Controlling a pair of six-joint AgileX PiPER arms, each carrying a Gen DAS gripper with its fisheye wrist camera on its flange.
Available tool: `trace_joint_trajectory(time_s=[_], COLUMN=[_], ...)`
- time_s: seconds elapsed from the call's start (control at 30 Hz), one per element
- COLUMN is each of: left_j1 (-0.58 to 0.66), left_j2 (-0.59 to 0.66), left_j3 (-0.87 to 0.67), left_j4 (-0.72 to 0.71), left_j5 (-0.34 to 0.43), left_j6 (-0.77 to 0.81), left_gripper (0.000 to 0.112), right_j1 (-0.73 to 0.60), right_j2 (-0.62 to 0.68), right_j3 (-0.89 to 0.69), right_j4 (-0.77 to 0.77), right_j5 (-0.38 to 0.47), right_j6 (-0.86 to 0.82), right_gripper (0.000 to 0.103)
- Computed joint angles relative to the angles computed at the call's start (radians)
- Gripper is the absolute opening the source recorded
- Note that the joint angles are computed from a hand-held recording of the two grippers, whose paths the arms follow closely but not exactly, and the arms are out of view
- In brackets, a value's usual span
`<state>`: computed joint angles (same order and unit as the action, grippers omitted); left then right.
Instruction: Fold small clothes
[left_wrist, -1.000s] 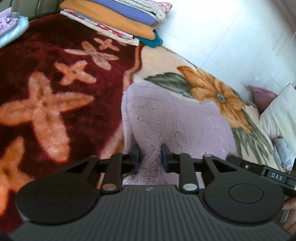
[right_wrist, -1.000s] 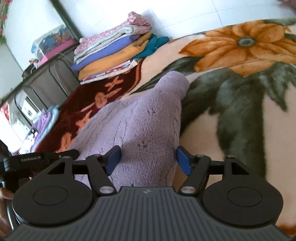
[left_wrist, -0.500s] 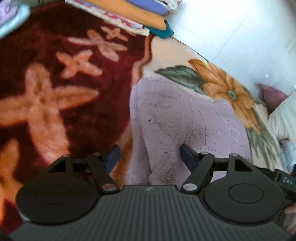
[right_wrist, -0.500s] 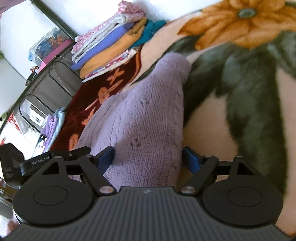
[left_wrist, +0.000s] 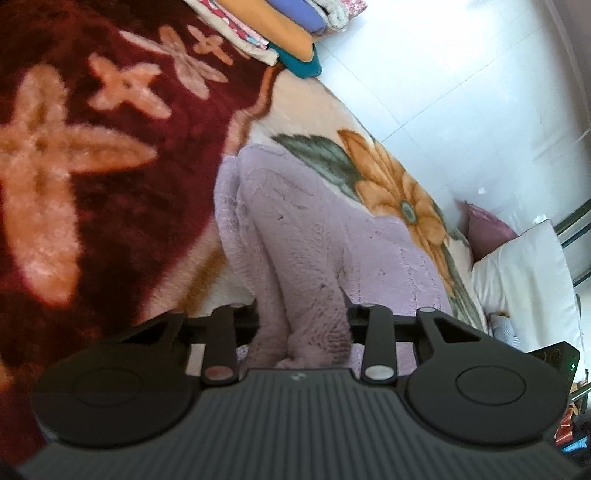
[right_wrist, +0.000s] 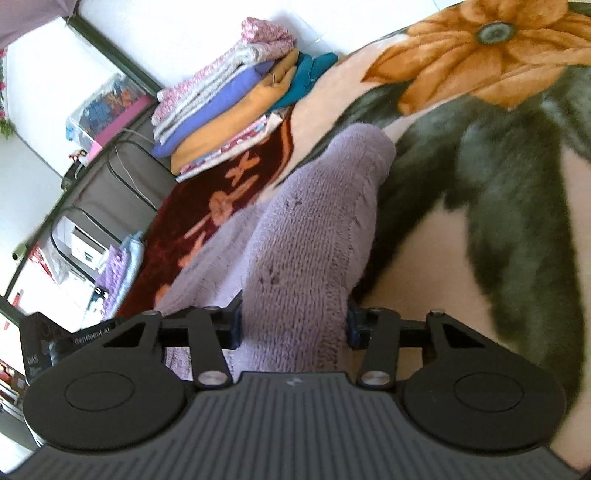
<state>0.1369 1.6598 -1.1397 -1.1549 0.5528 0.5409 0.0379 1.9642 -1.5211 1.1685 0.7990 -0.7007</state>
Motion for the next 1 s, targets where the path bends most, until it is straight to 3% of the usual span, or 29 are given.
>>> trace_joint_trajectory(time_s=[0.2, 0.6, 0.83, 1.0], left_j1=[-0.018, -0.205, -0.290, -0.261], left_j2=[-0.060, -0.170, -0.146, -0.152], left_j3=[0.015, 0.102, 0.117, 0.161], left_j4=[-0.015, 0.046, 0.315, 0.235], left_j5=[0.053, -0.001, -0.092, -0.085], left_j6=[-0.047, -0.124, -0.283, -0.204], left_gripper=[0.036, 0.036, 0.039, 0.043], right_j1=[-0.058, -0.254, -0.277, -0.270], right_j2=[-0.067, -0.295, -0.317, -0.367], right_j3=[0.004, 0.194, 0.358, 0.494], right_j4=[-0.038, -0.149, -0.162, -0.097], right_j5=[0.082, 0.213, 0.134, 0.039], right_j6=[0.032, 0.015, -0.047, -0.170], right_gripper=[0.053, 0.053, 0.055, 0.062])
